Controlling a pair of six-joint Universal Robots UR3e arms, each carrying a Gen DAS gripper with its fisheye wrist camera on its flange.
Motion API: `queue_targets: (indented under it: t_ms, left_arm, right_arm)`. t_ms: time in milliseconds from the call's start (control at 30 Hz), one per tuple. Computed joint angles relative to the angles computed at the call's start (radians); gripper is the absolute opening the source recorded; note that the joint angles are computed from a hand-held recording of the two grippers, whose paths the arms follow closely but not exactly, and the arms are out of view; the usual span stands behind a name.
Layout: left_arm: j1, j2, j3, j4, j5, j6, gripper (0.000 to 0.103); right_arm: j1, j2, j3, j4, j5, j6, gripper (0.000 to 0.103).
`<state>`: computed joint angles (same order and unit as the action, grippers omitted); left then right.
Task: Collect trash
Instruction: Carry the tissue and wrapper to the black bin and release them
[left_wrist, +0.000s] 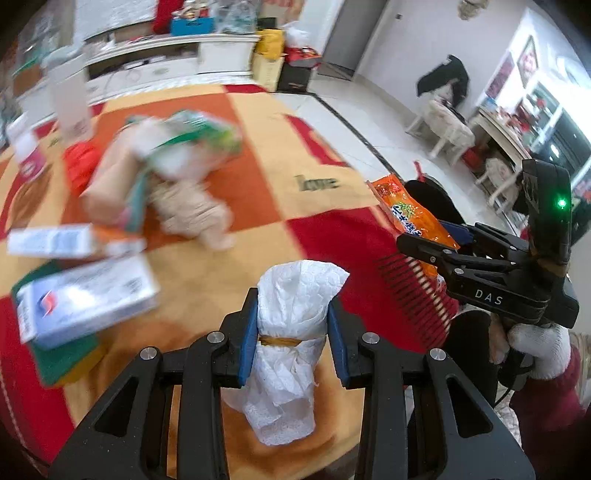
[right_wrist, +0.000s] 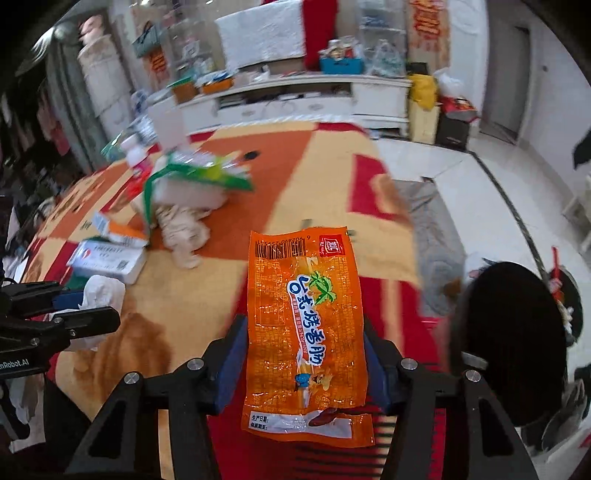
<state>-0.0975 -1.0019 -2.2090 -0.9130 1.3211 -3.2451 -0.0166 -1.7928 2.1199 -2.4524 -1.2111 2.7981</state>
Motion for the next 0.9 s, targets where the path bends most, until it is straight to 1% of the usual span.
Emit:
queue_targets:
  t_ms: [100,267,500,633,800,900]
  left_arm:
    - [-0.122,-0.194,0.086,0.127,0.048,-0.065,0.032]
    - [-0.235,-0.425,0.250,0.209,0.090,-0.111,0.032]
    - [-0.310,-0.657,0.465,0.235,0.084,-0.131,0.032]
    - [-0.313,-0.768,0.583,0.226,0.013,-0.152,0.032]
    - [-0.348,-0.938,0.786,0.197,-0.037,-0.191,0.032]
    - [-0.371,-1.023,0.897,0.172,-0.043,-0.205,0.032]
  right_arm:
    - [-0.100,-0.048,0.021,0.037,0.021,-0.037,0.055]
    - [-0.264,-0.106,0.043,0.097,0.057,-0.111,0.055]
    - [-0.463,-0.127,0.056,0.135,0.076,-0.192,0.056]
    - [-0.530,-0.105,0.051,0.130,0.076,-0.203,0.056]
    - [-0.582,-0.053,0.035,0.104,0.066,-0.190,0.056]
    - [-0.596,-0.021,0.029,0.079,0.062,-0.177,0.056]
